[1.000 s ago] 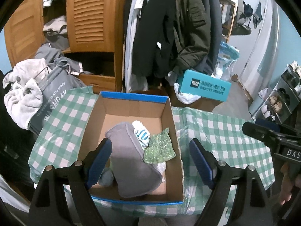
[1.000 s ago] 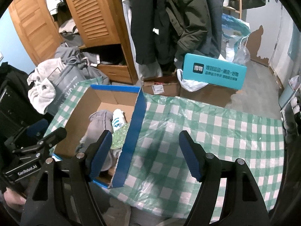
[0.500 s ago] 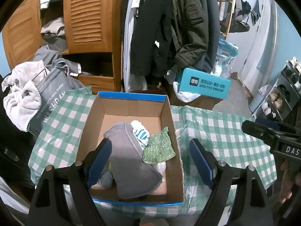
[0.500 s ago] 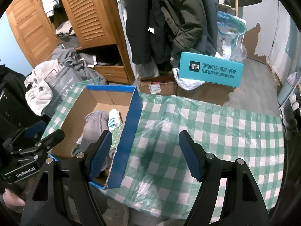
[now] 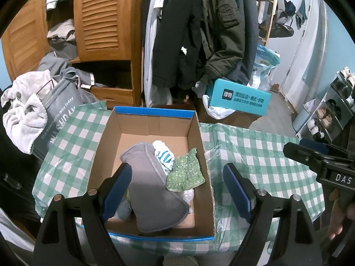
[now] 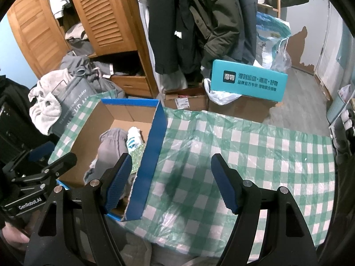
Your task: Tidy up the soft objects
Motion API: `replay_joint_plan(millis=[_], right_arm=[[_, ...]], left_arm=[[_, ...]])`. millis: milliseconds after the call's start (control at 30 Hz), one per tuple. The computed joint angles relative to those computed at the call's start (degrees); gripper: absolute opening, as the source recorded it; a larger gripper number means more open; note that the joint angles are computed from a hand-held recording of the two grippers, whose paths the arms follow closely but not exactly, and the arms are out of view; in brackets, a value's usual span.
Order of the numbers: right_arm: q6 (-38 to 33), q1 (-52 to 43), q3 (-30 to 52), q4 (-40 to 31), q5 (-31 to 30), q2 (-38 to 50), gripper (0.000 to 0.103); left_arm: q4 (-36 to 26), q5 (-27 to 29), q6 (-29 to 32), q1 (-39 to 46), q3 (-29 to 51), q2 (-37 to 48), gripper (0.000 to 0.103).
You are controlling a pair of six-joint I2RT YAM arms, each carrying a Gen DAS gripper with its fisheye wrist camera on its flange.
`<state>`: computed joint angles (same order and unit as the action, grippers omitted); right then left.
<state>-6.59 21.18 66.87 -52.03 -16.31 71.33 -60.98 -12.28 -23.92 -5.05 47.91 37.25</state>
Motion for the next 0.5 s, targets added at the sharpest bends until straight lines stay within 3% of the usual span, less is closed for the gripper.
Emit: replay_joint_plan(millis=[500], right_arm=[[0.6,1.2,-1.0,0.0,0.7,-0.6,0.073]], left_arm=[[-0.1,0.9,0.6,0.8,0.2,0.1,0.086]])
